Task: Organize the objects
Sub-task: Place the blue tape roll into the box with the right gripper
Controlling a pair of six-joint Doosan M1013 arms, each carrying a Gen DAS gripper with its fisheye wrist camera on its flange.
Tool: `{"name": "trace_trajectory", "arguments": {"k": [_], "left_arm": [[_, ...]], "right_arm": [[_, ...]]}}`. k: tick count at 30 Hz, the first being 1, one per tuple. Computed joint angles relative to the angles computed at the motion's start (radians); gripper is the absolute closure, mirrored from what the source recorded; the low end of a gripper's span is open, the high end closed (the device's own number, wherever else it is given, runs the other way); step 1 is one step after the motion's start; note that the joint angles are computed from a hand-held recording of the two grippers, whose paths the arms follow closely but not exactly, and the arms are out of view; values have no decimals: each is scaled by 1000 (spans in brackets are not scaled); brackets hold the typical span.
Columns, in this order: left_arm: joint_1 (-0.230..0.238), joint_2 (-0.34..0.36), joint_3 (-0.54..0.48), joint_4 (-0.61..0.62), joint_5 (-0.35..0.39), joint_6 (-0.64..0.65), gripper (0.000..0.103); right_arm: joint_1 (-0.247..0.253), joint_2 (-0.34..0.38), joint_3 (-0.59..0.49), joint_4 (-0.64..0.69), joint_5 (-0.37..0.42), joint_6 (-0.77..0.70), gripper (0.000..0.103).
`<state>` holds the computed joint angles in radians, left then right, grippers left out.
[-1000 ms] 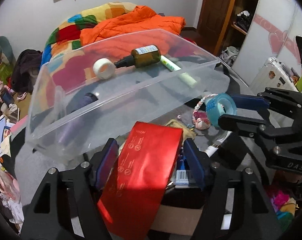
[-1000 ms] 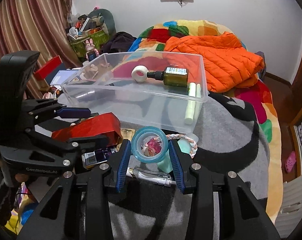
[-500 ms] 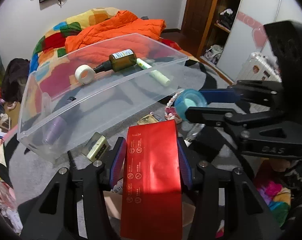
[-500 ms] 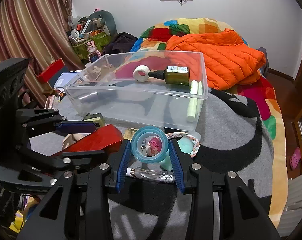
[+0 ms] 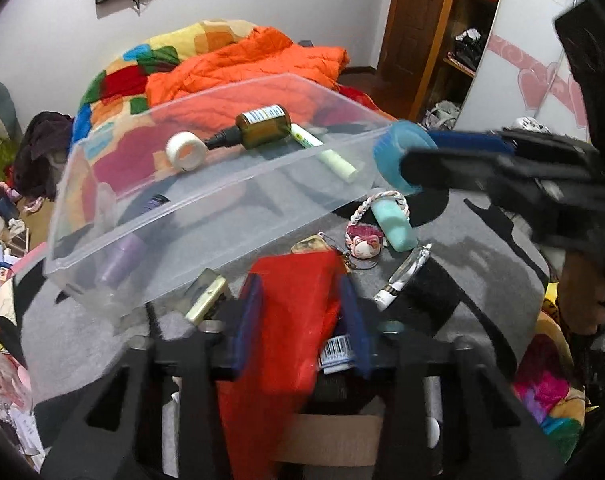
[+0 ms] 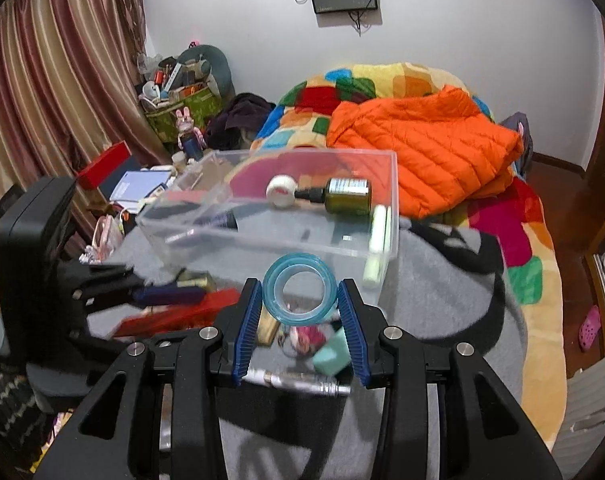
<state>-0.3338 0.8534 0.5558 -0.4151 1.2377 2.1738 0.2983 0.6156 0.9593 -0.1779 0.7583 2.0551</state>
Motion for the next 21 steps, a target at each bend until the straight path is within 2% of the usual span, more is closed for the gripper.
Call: {"name": "trace_trajectory", "arguments": {"k": [3,7,9,11,13,16,18,20,21], "left_arm": [[10,-10,13,-21,3,-1,85],[18,-27,37,-44,-12,25,84],[23,-20,18,-57,3,25,72],[25,-12,1,-62,2,24,43],[25,1,-22,-64,7,27,34],[19,54,-116,-42,75,9,34],[14,111,-218,-20,154,-22,34],[11,191,-365,-15,270,-62,34],[10,208,-397,-20,293,-62,34]], "right_arm": [[-3,15,-34,-2,9,-12,67],[-10,61,-120,9,51,-38,67],[-13,84,-163,10,82,-47,67],[-17,113,-213,26,119,-63,67],[-22,139,-258,44,155,-79,67],[-29,177,-322,67,210,-100,67],[-34,197,-355,84,243,-111,67],[-39,220,-392,107,279,-124,67],[-41,232,-411,113,297,-127,67]]}}
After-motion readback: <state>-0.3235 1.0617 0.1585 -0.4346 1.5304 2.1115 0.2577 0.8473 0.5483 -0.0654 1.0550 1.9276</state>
